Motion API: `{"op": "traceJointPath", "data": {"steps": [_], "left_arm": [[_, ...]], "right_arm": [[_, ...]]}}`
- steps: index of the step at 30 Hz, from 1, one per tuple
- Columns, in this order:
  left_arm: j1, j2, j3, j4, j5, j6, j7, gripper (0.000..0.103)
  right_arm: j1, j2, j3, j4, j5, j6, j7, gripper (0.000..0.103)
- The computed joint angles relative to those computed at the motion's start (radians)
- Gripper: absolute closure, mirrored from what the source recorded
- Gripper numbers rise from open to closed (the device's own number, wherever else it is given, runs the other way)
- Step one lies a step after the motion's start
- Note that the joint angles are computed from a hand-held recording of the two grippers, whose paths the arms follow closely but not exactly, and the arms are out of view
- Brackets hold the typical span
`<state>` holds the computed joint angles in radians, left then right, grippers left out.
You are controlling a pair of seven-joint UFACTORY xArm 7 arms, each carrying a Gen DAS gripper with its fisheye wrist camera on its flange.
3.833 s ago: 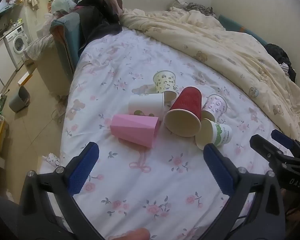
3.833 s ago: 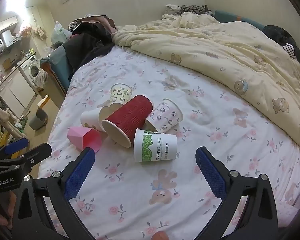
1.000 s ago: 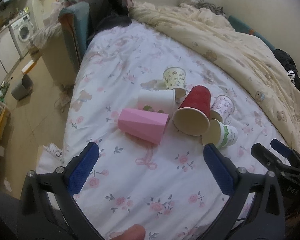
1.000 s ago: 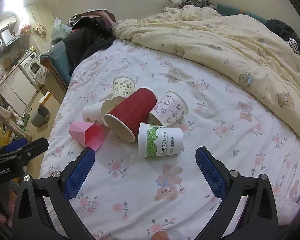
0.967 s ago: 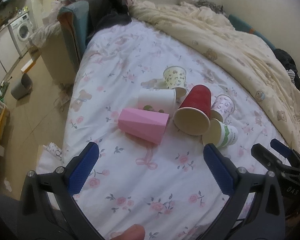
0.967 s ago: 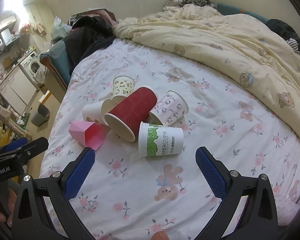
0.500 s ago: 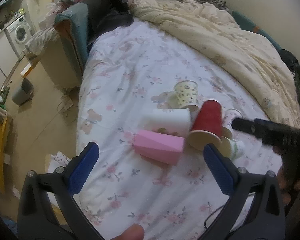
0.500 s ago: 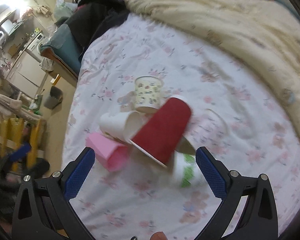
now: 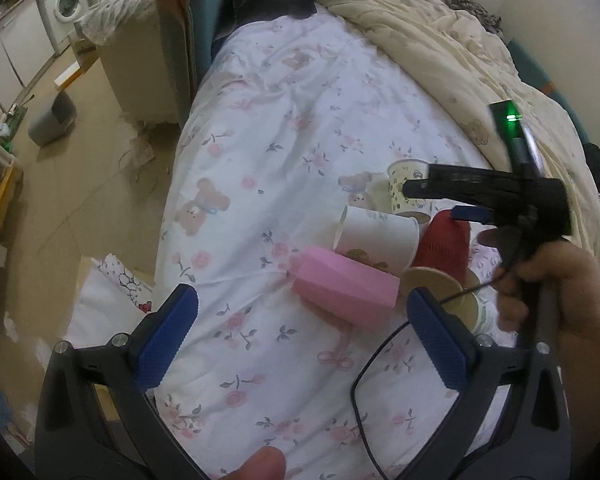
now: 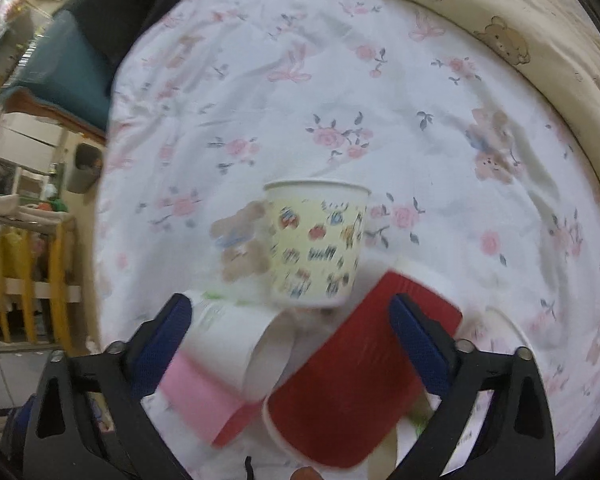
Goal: Flip cup upside down
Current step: 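Reach the right gripper to the yellow Hello Kitty cup and grasp its side, then lift the Hello Kitty cup with the right gripper and carry it toward the left gripper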
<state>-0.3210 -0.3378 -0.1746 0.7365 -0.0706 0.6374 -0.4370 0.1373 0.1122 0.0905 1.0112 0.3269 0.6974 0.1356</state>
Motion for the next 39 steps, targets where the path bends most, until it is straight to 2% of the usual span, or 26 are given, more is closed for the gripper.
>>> {"op": "traceJointPath", "data": {"steps": [3,6,10,14,19,24,32,39], "left_arm": [[0.002,0.005,-0.003,0.005,0.007,0.005,-0.005,0.0],[0.002,0.014,-0.007,0.013,0.015,0.009,-0.01,0.0],[0.005,0.018,-0.013,0.015,0.031,0.006,-0.024,0.0],[0.009,0.014,-0.013,0.009,0.045,0.002,-0.04,0.0],[0.011,0.003,-0.013,-0.004,0.057,-0.007,-0.045,0.0],[0.021,-0.029,-0.034,-0.028,0.099,-0.021,-0.081,0.0],[0.017,-0.141,-0.081,-0.103,0.176,-0.033,-0.138,0.0],[-0.047,-0.259,-0.079,-0.212,0.125,-0.02,-0.136,0.0]], "right_arm": [[0.005,0.047,0.0,0.03,-0.033,-0.025,0.009,0.013],[0.011,0.101,-0.002,0.076,-0.078,-0.005,0.046,0.02],[0.02,0.137,-0.005,0.093,-0.143,0.01,0.071,0.042],[0.012,0.08,-0.001,0.035,-0.146,-0.051,0.061,0.042],[-0.012,-0.067,0.003,-0.065,-0.036,-0.058,-0.032,0.042],[0.01,-0.264,-0.018,-0.186,0.029,-0.019,-0.081,0.042],[0.088,-0.614,-0.063,-0.462,0.113,0.056,-0.066,0.042],[0.17,-0.848,-0.077,-0.698,0.182,0.096,-0.013,0.042]]}}
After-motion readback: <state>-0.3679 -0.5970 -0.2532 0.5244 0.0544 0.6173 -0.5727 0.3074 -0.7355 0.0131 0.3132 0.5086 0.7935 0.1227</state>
